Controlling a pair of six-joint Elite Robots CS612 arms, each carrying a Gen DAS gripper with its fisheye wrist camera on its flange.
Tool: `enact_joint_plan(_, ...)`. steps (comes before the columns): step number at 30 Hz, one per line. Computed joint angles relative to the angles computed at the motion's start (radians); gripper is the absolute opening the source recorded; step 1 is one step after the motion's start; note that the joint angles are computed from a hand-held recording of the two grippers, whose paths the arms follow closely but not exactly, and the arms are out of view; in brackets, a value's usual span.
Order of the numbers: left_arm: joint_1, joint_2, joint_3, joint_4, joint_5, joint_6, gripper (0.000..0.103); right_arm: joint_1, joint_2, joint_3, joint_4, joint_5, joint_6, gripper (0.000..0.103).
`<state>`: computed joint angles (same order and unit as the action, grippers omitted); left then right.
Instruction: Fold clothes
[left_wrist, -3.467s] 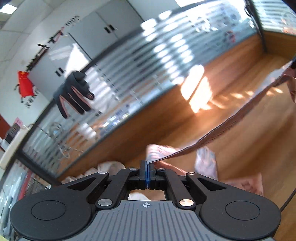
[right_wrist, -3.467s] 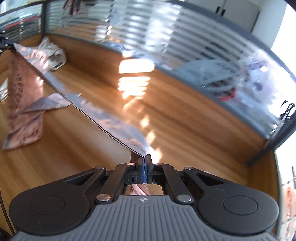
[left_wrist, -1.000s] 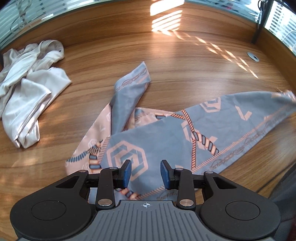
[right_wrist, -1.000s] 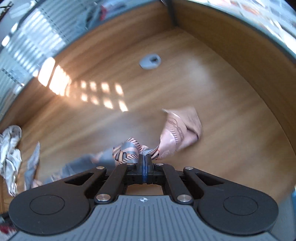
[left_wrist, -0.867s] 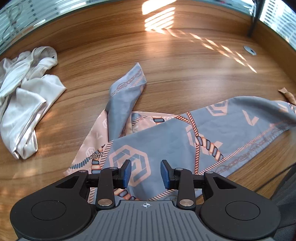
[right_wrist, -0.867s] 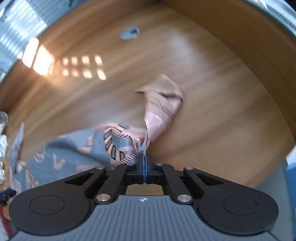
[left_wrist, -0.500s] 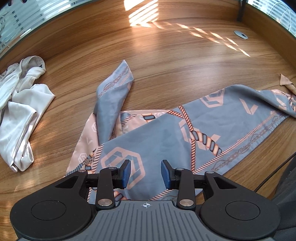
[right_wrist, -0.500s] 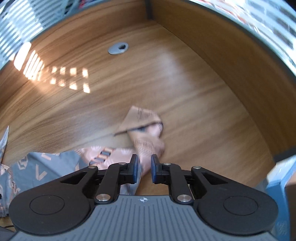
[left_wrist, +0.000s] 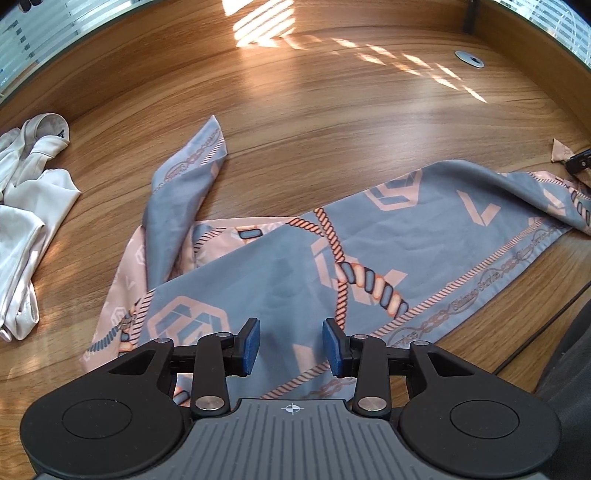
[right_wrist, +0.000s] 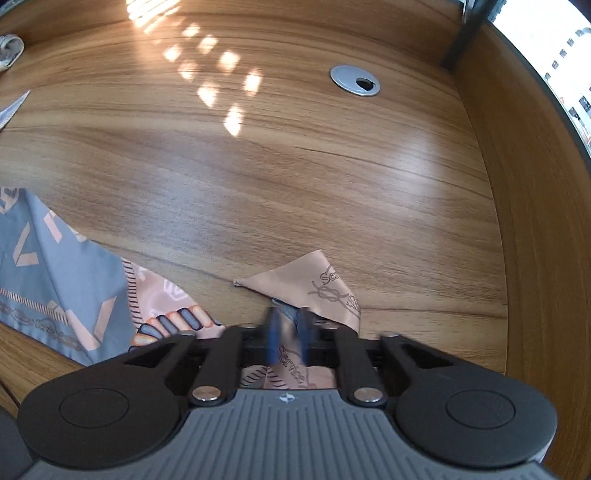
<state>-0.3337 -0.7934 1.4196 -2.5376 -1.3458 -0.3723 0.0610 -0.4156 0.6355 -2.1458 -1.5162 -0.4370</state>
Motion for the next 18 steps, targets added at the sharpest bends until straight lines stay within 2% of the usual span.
enact_joint_plan(2,-0.001,0.004,-0.007,0.007,-0.007,-0.001,0.04,-0.004,0.004,-0.01,-0.014,0.007,0.013,0.001)
enact_joint_plan(3,0.0,0.006,-0.01,0.013,-0.012,0.0,0.04,-0.005,-0.004,0.011,-0.057,0.015,0.038,0.001)
enact_joint_plan(6,0.001,0.011,-0.019,0.026,-0.023,-0.001,0.04,-0.029,-0.046,0.097,-0.235,0.117,0.158,0.001)
enact_joint_plan(9,0.008,0.013,-0.027,0.038,-0.043,-0.015,0.04,-0.051,-0.078,0.169,-0.412,0.165,0.311,0.001)
enact_joint_plan(12,0.012,0.015,-0.032,0.045,-0.057,-0.017,0.041,-0.061,-0.092,0.206,-0.477,0.107,0.428,0.002)
enact_joint_plan(14,0.013,0.016,-0.035,0.05,-0.061,-0.002,0.041,-0.063,-0.098,0.217,-0.432,0.037,0.445,0.002)
enact_joint_plan(18,0.015,0.017,-0.04,0.059,-0.066,0.027,0.042,-0.06,-0.105,0.24,-0.367,-0.084,0.47,0.01)
